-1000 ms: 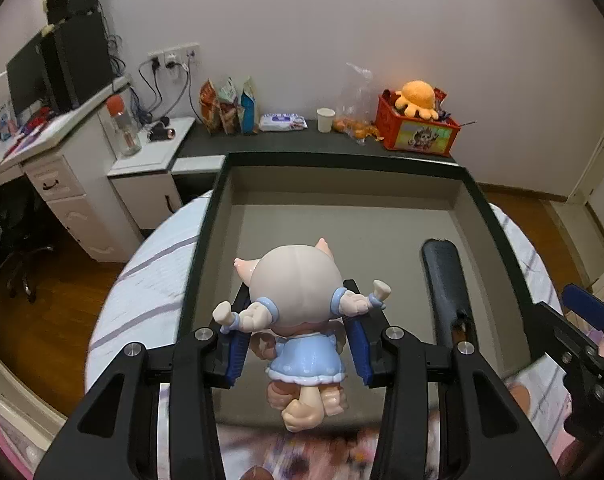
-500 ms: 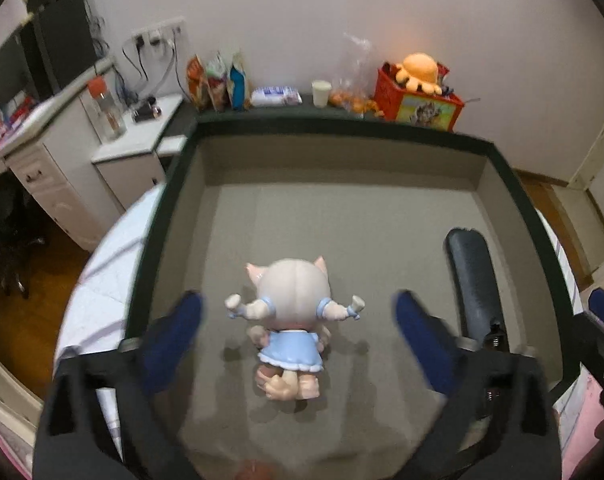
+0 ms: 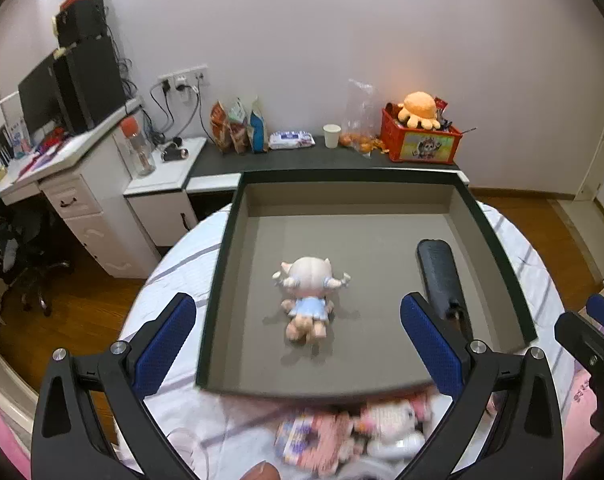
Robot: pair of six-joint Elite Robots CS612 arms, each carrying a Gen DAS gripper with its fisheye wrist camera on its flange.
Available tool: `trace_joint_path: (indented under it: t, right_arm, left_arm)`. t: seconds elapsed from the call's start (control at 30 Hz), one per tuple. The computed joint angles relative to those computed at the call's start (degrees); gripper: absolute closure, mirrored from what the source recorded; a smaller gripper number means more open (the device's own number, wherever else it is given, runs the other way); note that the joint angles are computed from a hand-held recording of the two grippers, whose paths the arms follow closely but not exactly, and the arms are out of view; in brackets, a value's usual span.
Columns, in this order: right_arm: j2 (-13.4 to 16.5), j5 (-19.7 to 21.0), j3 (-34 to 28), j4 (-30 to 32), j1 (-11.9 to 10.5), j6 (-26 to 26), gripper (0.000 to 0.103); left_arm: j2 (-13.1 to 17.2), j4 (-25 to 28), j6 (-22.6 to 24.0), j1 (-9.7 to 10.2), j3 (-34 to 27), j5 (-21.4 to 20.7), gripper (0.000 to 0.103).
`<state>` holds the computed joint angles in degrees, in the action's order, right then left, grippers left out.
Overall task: Organize rigid objects
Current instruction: 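Reach the right gripper to the rose-gold canister and grasp it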
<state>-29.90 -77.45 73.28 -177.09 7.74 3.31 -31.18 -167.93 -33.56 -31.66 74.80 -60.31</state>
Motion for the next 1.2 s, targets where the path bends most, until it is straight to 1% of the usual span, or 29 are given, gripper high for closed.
trace_joint_path:
  t: [0.1, 0.2, 0.5, 0.7, 0.87, 1.2]
  right_arm:
    - [-1.3, 0.3, 2.7, -2.2, -0.2, 0.0, 0.018]
    - [-2.4, 0.3, 5.2, -3.9, -0.3, -0.3, 0.018]
    - [-4.1, -0.3, 10.7, -4.7, -1.2, 0.2, 0.018]
    - [-4.5, 0.3, 12.4, -4.1, -1.1, -1.0, 0.018]
    - [-4.5, 1.2, 13.0, -4.6, -0.9, -2.3, 0.018]
    - [-2.6, -0.4, 9.7, -0.8, 0.2, -3.8, 0.018]
  left_arm:
    - [-1.9, -1.2, -1.0, -0.97, 3.2, 1.5, 0.000]
    - [-3.6, -2.6, -2.5, -1.91, 6.5, 1.9, 0.000]
    - [-6.9, -4.8, -6.9, -4.45, 13.6, 4.5, 0.000]
    - [-7.5, -4.1, -9.6, -5.12, 15.5, 3.7, 0.000]
    - [-7.6, -3.8, -10.2, -5.53, 16.1, 3.6, 0.000]
    - [-6.7, -3.4, -10.6, -4.82, 15.3, 1.5, 0.000]
